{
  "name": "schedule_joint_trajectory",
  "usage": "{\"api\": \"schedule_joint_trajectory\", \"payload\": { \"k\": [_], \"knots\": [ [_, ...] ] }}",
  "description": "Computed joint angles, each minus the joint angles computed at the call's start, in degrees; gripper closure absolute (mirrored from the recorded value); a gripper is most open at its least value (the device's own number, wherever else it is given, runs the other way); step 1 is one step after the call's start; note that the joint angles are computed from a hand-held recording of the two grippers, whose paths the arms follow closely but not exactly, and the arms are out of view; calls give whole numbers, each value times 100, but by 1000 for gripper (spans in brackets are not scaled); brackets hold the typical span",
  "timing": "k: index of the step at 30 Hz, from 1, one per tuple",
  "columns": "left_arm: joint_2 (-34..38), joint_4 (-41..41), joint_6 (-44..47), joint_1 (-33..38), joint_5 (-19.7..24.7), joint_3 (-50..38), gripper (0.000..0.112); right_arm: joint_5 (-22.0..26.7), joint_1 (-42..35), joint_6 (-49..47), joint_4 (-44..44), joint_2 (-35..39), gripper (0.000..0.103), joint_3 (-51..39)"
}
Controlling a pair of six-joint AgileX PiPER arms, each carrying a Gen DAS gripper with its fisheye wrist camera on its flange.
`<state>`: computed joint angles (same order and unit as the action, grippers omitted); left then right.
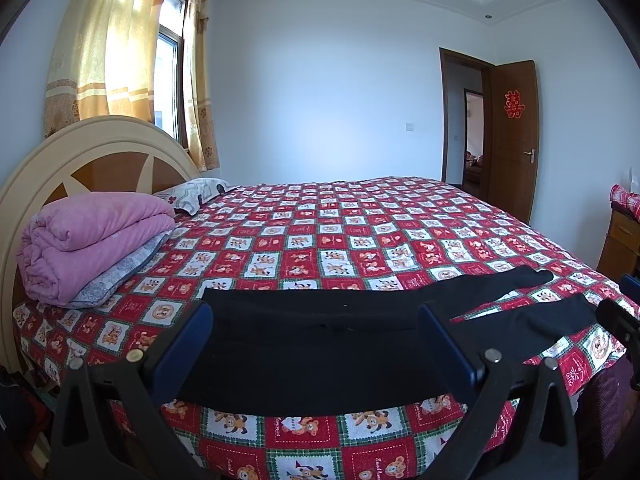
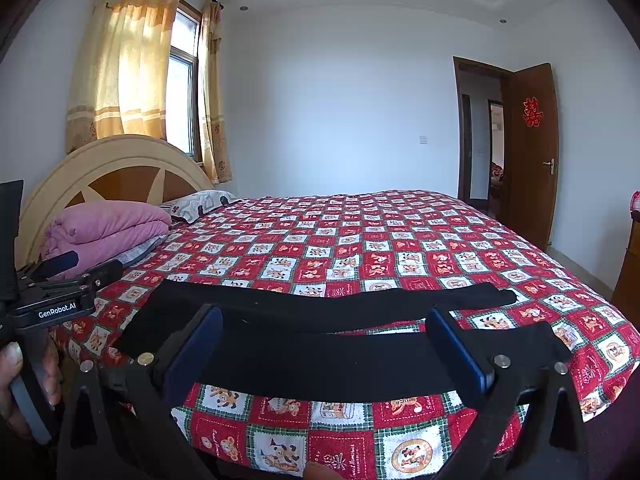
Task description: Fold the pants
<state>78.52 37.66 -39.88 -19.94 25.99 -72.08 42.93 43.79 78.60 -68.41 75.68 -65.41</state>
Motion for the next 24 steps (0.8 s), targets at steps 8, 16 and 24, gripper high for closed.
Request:
{"api": "schedule_joint_trajectory", "payload": {
  "k": [8,16,24],
  "knots": [
    [-7,-39,34,10,1,5,9,-21,-18,-23,21,11,1,2],
    [-2,-75,66,24,-4,-1,9,-50,-39,-20,25,17,1,27],
    [6,82,-139,39,-106,187,9,-91,-83,-28,41,60,1,53]
  ]
}}
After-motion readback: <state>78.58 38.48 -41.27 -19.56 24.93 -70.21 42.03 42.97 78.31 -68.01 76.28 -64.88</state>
